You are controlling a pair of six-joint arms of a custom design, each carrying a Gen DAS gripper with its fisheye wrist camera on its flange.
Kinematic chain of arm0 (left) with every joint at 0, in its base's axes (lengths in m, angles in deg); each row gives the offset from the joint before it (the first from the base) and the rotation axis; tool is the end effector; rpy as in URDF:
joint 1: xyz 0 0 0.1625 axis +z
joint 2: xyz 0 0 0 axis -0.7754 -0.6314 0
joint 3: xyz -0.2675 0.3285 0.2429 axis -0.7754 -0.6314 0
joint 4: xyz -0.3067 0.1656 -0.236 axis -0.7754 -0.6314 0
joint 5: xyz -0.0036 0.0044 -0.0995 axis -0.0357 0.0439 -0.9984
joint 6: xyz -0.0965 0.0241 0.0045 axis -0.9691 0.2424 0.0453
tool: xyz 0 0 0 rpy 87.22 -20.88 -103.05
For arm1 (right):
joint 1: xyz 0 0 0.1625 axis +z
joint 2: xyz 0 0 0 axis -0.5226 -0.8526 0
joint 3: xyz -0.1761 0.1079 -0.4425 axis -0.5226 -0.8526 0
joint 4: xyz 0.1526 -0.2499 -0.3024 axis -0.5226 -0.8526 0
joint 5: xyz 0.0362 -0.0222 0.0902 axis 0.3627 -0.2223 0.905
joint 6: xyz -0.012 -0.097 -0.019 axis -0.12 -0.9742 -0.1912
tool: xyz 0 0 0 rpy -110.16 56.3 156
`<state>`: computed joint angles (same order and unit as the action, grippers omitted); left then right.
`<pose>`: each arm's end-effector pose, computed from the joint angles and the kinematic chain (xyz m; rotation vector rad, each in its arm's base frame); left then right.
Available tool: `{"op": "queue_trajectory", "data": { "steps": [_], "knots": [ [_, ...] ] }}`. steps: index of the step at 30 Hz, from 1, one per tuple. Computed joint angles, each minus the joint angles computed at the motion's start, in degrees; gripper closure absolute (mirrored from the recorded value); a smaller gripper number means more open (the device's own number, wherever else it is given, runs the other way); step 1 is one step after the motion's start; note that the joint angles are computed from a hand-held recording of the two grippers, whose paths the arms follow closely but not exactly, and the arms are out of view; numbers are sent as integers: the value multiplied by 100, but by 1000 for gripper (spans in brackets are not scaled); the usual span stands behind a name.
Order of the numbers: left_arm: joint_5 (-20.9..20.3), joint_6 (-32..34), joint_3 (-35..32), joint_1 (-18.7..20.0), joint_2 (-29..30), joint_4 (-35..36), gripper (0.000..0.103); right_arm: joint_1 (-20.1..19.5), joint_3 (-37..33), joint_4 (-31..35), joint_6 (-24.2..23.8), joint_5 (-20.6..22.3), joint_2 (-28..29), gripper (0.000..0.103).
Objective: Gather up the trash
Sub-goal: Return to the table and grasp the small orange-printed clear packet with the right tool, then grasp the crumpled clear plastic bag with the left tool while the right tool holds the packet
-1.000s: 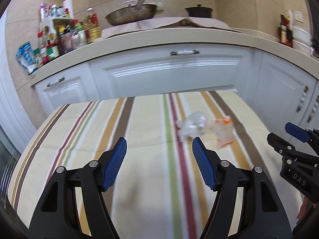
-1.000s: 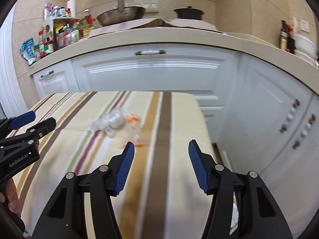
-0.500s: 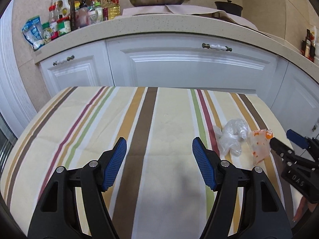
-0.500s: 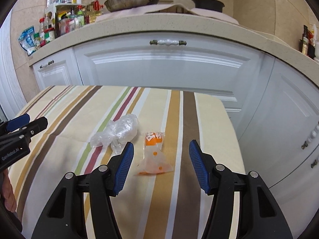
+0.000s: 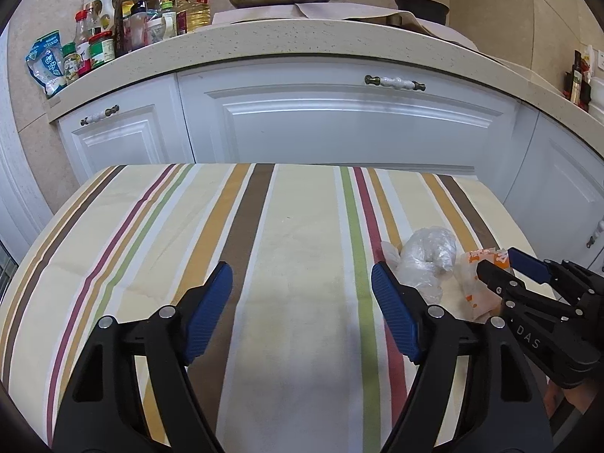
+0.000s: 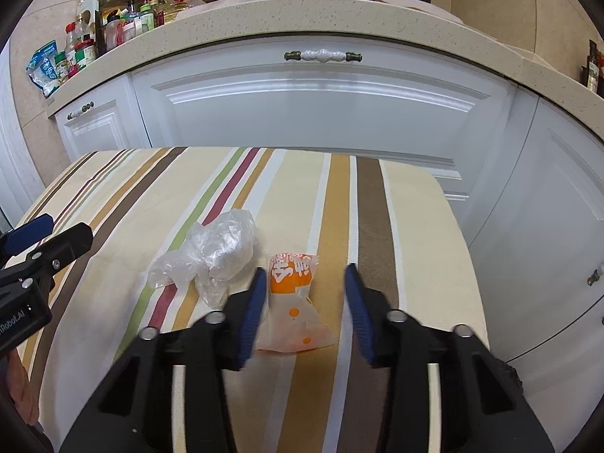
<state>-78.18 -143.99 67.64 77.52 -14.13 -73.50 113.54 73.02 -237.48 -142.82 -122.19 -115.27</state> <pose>-0.2160 -0.3587 -0.0060 -0.2014 1.8809 -1.1562 0.0587 -0.4735 0.1149 1.1703 -2.3784 0.6094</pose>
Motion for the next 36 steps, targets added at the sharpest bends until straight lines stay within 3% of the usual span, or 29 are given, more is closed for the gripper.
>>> {"op": "queue_trajectory", "data": {
  "steps": [2, 7, 25, 32, 34, 36],
  "knots": [
    [32, 154, -22, 22, 37, -144, 29, 8, -29, 82, -11, -29, 2, 79],
    [151, 607, -111, 81, 166, -521, 28, -19, -39, 58, -18, 74, -51, 82],
    [487, 2991, -715, 638, 905, -2504, 24, -213, -327, 378, 58, 389, -363, 83],
    [492, 3408, -895, 879, 1106, -2857, 22, -280, -364, 490, 87, 517, -430, 83],
    [553, 3328, -872, 896, 1118, -2876, 26, -299, -367, 504, 94, 538, -446, 83],
    [539, 3442, -815, 917, 1135, -3124, 40, -315, -378, 525, 112, 548, -456, 83]
  ]
}}
